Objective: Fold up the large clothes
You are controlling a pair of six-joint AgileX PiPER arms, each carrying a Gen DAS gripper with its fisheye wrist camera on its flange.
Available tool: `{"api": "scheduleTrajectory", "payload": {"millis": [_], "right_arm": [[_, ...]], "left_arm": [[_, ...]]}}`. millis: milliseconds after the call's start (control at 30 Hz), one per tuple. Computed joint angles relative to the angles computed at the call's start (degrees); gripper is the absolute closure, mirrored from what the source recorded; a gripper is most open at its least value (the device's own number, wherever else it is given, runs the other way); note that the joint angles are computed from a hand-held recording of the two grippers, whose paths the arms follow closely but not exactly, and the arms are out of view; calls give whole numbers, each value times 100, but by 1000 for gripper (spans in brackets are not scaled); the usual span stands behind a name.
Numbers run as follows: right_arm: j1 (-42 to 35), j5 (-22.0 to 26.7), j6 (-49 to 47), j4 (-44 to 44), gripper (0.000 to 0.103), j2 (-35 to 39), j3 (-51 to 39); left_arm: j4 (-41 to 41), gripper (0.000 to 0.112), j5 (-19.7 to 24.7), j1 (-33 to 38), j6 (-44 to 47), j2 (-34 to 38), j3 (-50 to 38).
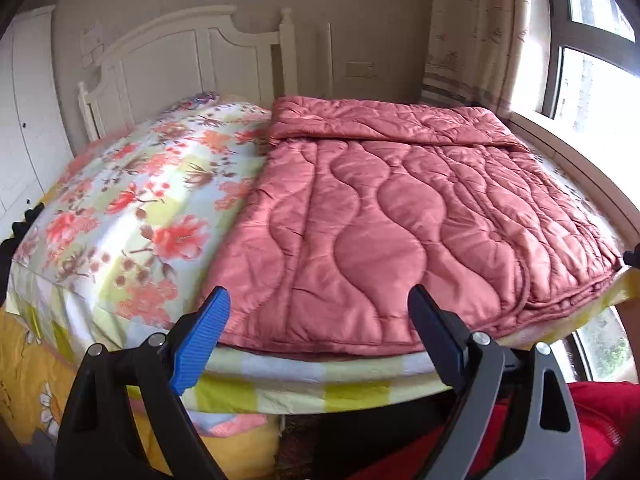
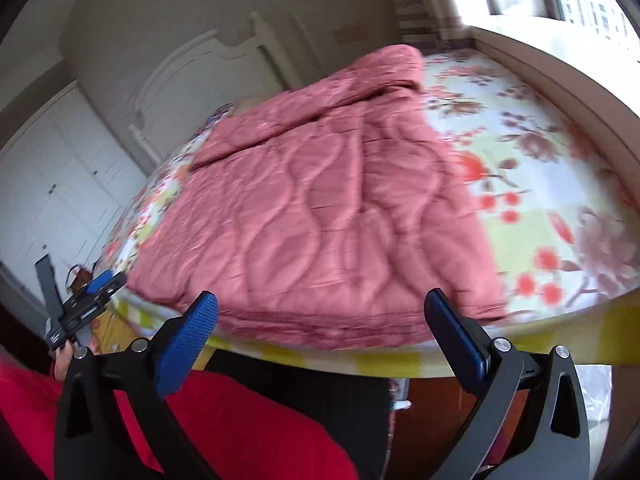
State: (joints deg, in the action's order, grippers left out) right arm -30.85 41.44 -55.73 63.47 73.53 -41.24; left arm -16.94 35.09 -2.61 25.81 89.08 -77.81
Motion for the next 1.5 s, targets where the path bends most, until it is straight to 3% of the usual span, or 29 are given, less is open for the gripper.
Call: {"api": "scheduleTrajectory", "payload": {"millis": [67, 267, 533, 633, 733, 767, 867, 1000, 1100, 1267, 1500], "right_arm": [[-422, 123, -157, 204, 4, 174, -48], [-1166, 1114, -430, 418, 7, 1177, -472], [-1189, 1487, -940, 898, 18, 1603, -508], [-1117, 1632, -1144, 1078, 27, 1767, -542], [-1117, 1796, -1350, 1241, 45, 1973, -580], [-1086, 1672, -1339, 1237, 53, 1943, -567], [-1102, 1676, -1380, 1244, 60, 1960, -560], [-1030, 1439, -1429, 1225, 78, 1723, -480], [-896, 1319, -1321, 1129, 80, 1491, -527], [-923, 1634, -1158, 1146, 80, 1247, -752], [-782, 1588, -988, 1082, 80, 1136, -961]], "left_arm": [[-328, 23, 3, 129, 309, 38, -14], [-412, 23, 68, 242, 356, 164, -167], [-380, 23, 5, 246, 396, 246, -220], [-341, 23, -11, 255, 373, 273, -242], [-404, 23, -5, 299, 408, 283, -247], [-403, 23, -10, 300, 412, 283, -246], [-380, 22, -52, 311, 431, 271, -220], [-383, 22, -110, 328, 485, 261, -191], [-555, 22, -56, 414, 662, 277, -191], [-518, 22, 273, 621, 446, 358, -367], [-1656, 21, 1162, 1279, 512, 751, -641]]}}
